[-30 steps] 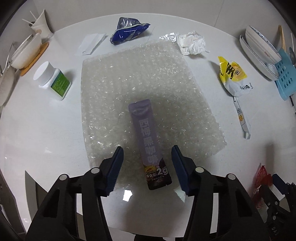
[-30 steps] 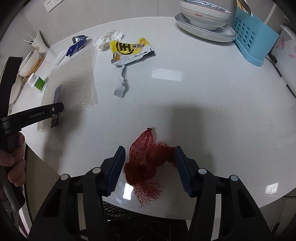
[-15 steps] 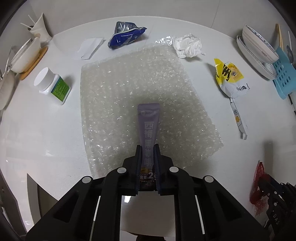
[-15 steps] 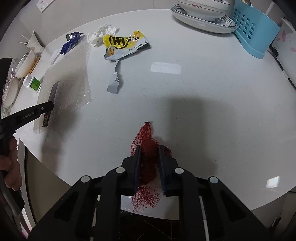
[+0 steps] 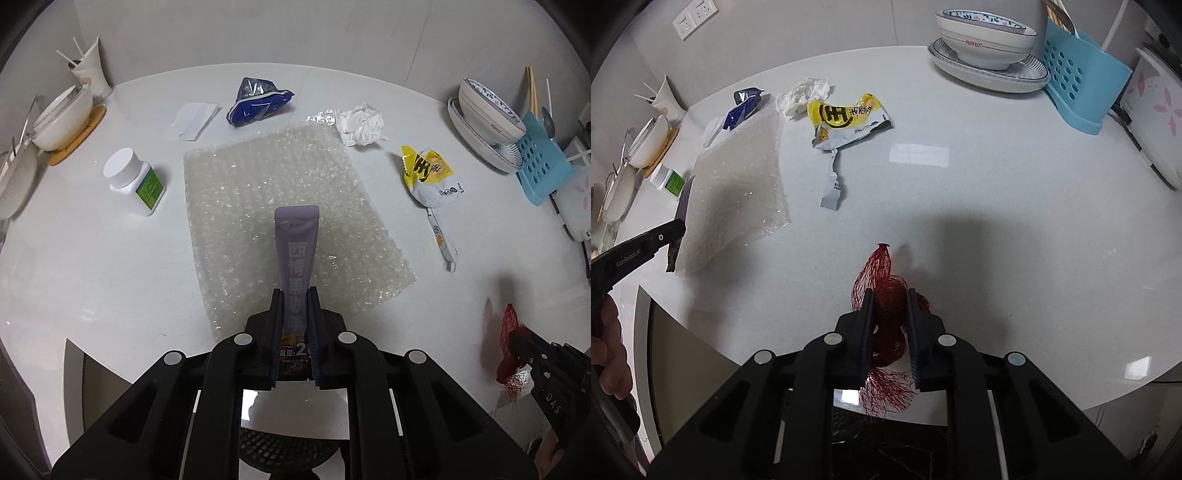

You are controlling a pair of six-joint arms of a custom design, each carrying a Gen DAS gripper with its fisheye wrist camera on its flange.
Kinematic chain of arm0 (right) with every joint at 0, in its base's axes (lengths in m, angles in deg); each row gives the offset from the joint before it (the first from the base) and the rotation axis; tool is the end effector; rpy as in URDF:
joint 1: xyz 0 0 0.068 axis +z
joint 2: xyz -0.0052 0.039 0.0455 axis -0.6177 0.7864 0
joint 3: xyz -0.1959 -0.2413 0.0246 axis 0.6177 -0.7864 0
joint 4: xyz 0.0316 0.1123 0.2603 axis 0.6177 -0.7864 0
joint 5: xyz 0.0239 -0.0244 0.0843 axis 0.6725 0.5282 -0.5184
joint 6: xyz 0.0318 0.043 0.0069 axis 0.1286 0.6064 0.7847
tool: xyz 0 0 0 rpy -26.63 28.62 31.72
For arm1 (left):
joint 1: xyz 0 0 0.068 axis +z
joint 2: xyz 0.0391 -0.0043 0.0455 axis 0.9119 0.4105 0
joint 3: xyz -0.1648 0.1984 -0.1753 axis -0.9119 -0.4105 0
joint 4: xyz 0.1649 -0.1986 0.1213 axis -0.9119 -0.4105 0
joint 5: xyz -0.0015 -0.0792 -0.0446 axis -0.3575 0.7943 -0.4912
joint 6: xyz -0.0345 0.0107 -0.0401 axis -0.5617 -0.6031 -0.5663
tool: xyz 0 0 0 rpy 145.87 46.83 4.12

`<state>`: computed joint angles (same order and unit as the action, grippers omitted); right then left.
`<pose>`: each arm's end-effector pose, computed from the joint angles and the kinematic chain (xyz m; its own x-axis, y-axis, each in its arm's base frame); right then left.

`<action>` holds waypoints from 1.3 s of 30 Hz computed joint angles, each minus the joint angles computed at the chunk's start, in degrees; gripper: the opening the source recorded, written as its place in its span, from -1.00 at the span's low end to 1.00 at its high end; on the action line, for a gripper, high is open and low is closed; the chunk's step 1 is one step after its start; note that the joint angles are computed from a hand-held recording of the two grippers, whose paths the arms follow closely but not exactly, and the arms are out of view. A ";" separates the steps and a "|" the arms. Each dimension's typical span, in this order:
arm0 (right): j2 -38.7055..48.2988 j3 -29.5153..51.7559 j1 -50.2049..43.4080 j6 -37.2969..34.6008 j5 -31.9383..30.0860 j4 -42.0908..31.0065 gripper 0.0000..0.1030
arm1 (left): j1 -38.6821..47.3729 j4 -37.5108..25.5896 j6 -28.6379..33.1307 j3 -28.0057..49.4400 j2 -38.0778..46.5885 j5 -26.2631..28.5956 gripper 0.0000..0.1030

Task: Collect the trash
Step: 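Grasp the red mesh bag with the right tool while the left tool grasps the purple stick, then carry both items over the bin and open the right tool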

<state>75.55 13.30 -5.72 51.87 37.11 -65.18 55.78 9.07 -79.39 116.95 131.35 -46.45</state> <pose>0.2425 0.1441 0.3498 -0.8698 0.2715 -0.4120 0.2499 0.9624 0.1067 0.3625 -0.0657 0.3714 -0.8925 0.1888 -0.4096 0.2223 0.9744 -0.0351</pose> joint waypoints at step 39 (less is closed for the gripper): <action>6.90 9.06 29.82 20.43 11.83 -2.54 -0.70 | 25.22 -7.60 23.56 -24.07 -26.02 16.22 -0.77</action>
<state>82.45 22.36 24.10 72.30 48.94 -67.72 81.00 1.47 -55.83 92.87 105.33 -30.23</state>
